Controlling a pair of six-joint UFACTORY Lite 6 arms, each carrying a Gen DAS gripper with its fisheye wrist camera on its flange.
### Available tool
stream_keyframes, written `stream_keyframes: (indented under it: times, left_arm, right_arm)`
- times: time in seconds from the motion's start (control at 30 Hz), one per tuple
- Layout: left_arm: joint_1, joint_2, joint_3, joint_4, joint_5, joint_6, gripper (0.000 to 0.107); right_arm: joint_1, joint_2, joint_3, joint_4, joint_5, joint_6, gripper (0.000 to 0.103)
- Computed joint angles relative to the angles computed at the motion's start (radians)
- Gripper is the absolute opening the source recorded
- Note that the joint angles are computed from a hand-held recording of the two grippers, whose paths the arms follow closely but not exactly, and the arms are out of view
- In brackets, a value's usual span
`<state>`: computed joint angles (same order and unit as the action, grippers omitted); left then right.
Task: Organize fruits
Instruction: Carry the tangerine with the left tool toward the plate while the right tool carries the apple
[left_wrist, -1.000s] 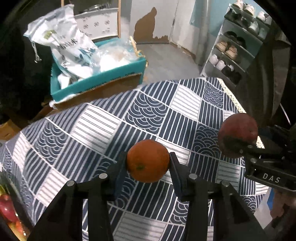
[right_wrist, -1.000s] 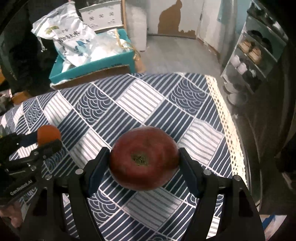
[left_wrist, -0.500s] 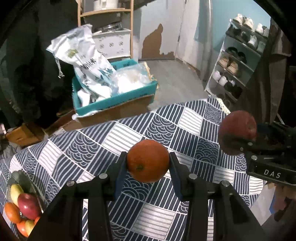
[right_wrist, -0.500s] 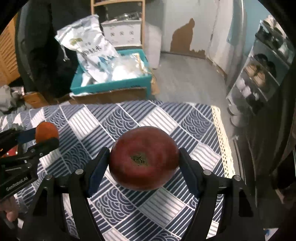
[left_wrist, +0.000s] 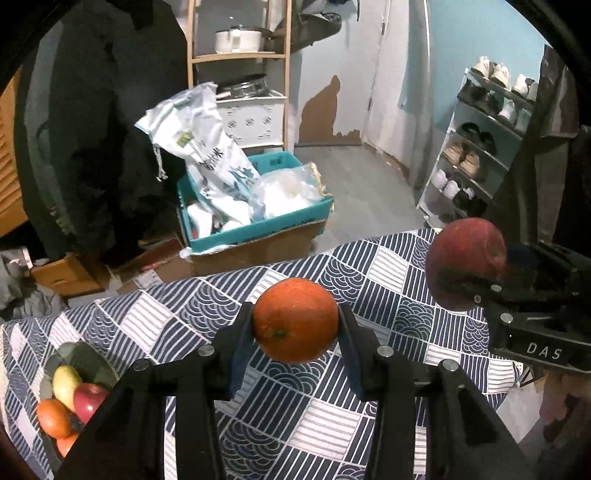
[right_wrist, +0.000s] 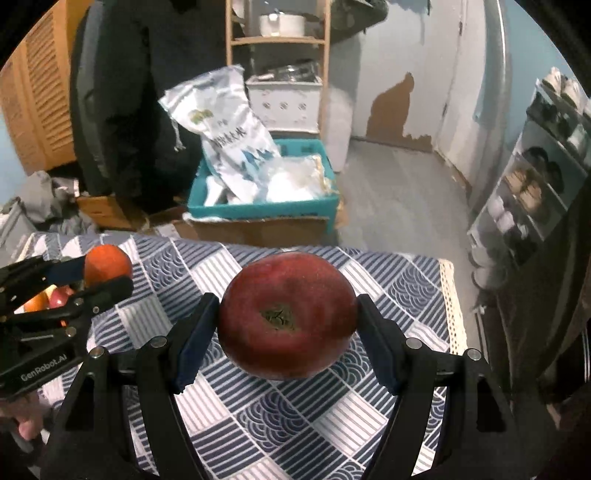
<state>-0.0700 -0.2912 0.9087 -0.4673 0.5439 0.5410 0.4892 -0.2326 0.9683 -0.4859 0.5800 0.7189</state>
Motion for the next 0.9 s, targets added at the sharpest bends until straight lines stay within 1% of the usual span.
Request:
stream_keyframes:
  times: [0.23, 0.43, 0.6, 0.73, 0.9]
  left_arm:
    - [0.142, -0.072, 0.007, -0.062, 0.093, 0.103, 0.045]
    - [0.325, -0.114, 0.018, -0.143, 0.198, 0.246, 0.045]
    - [0.480, -0.105, 0.034, -0.203, 0.269, 0.365, 0.045]
    - [0.597, -0.081, 0.038, -0.235, 0.295, 0.457, 0.045]
    - [0.736, -0.008, 0.063, -0.273, 0.326, 0.546, 0.045]
  right_arm:
    - [0.111, 0.023, 0.094, -0.050, 0.052, 0.065, 0.075]
    - [0.184, 0.070, 0.171, -0.058, 0.067, 0.090, 0.075]
    - [0.238, 0.144, 0.246, -0.059, 0.060, 0.108, 0.075]
    - [0.272, 0.221, 0.312, -0.052, 0.047, 0.112, 0.075]
    - [0.313, 0.328, 0.401, -0.029, 0.028, 0.104, 0.075]
